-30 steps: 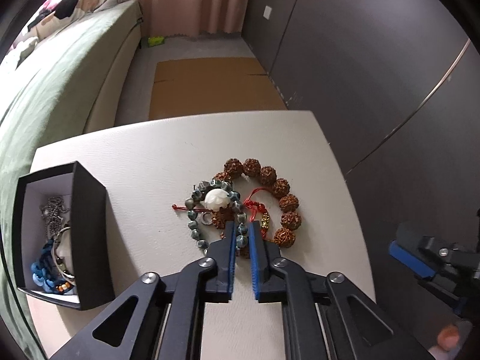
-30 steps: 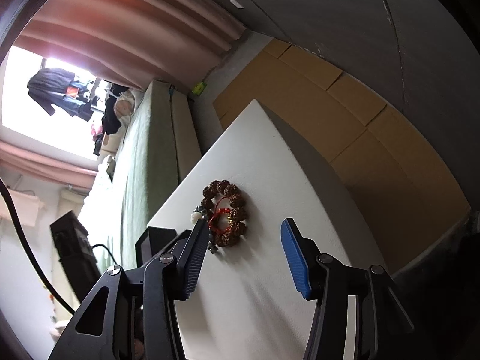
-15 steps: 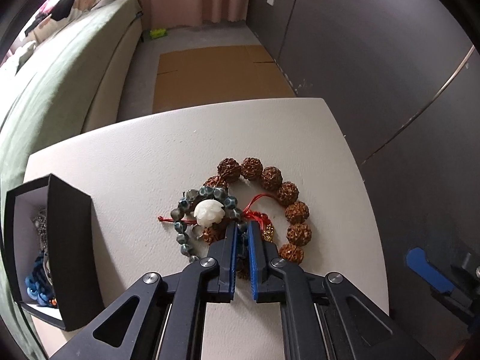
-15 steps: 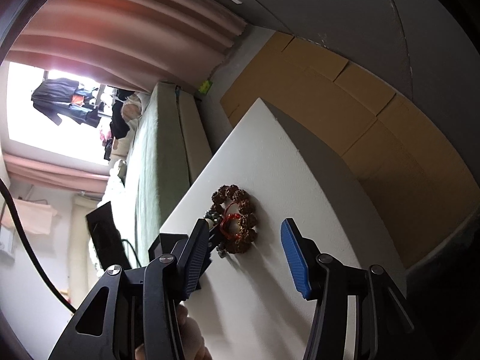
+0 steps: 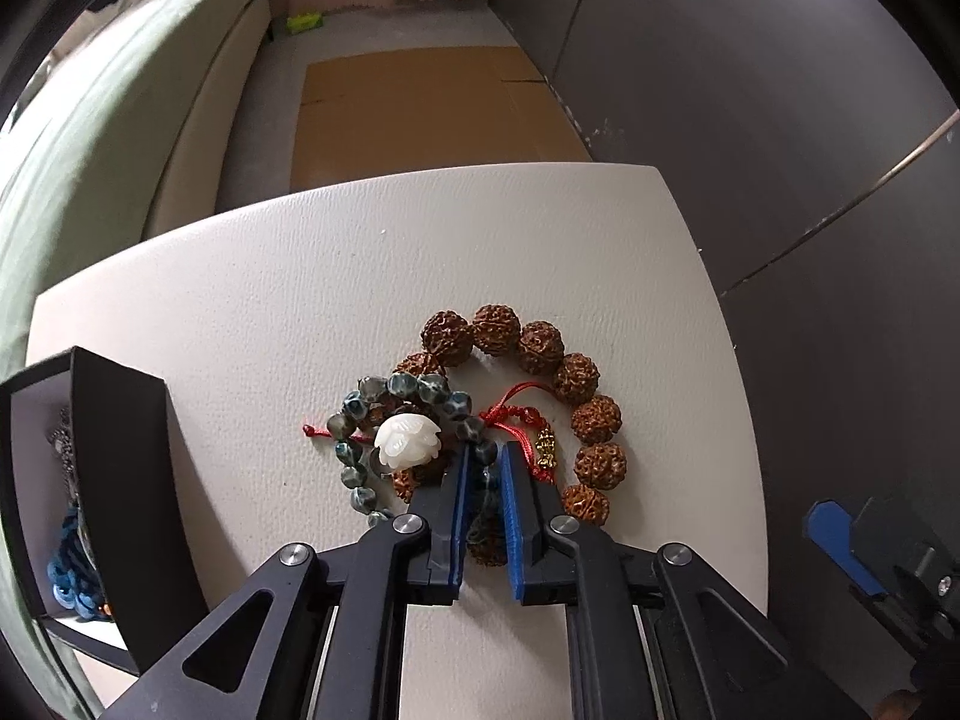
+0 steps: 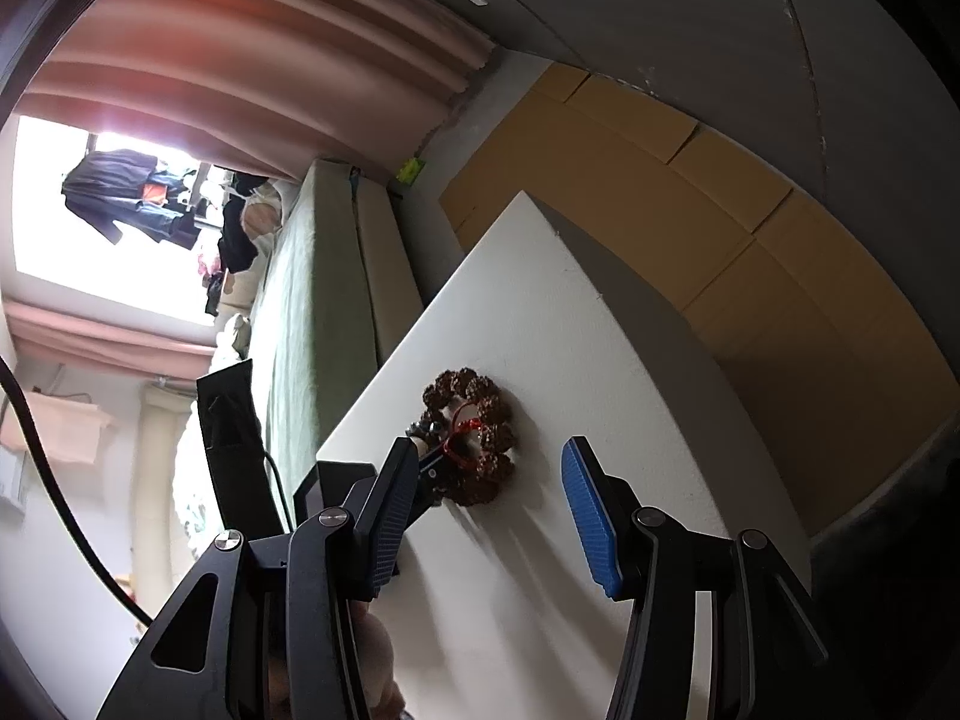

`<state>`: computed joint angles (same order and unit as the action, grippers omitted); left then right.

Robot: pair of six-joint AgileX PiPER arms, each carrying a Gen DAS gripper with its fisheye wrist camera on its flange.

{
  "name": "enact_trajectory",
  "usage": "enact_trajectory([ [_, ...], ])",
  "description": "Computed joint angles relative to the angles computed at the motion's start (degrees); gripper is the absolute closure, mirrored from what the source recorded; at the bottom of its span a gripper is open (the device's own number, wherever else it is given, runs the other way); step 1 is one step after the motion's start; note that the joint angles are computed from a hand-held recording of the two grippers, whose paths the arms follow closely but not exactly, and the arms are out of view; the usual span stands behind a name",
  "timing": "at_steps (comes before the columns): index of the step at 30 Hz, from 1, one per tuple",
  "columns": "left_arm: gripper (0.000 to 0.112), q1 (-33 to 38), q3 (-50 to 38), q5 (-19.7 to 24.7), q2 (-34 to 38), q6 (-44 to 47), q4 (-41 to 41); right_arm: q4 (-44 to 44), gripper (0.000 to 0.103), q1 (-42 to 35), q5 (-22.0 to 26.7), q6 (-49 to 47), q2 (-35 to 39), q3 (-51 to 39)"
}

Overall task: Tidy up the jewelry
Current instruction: 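Grasp the grey-green beaded bracelet with the left gripper, then lift the grey-green bracelet toward the box while the right gripper grasps the red-cord bracelet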

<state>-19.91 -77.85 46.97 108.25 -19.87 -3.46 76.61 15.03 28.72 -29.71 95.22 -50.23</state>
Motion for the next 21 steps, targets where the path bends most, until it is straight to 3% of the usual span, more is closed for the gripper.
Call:
enact_trajectory([
  [8,0.093,-0.29,-1.48,0.06,1.83,0.77,0.07,-0.88,0.051,-0.32,0.57,0.75,1.19,-1.38],
  [13,0.102,-0.17,0.31,-1.34,0.96,-0.62,1.38,-1.63,0.051,-0.3,0.11,1.47,0.67,-1.01],
  [21,0.103,4.75,11.88,-9.34,-11.59,6.33,-3.48,-2.32,0.051,0.57,-0.37,1.8,0.58,-1.38],
])
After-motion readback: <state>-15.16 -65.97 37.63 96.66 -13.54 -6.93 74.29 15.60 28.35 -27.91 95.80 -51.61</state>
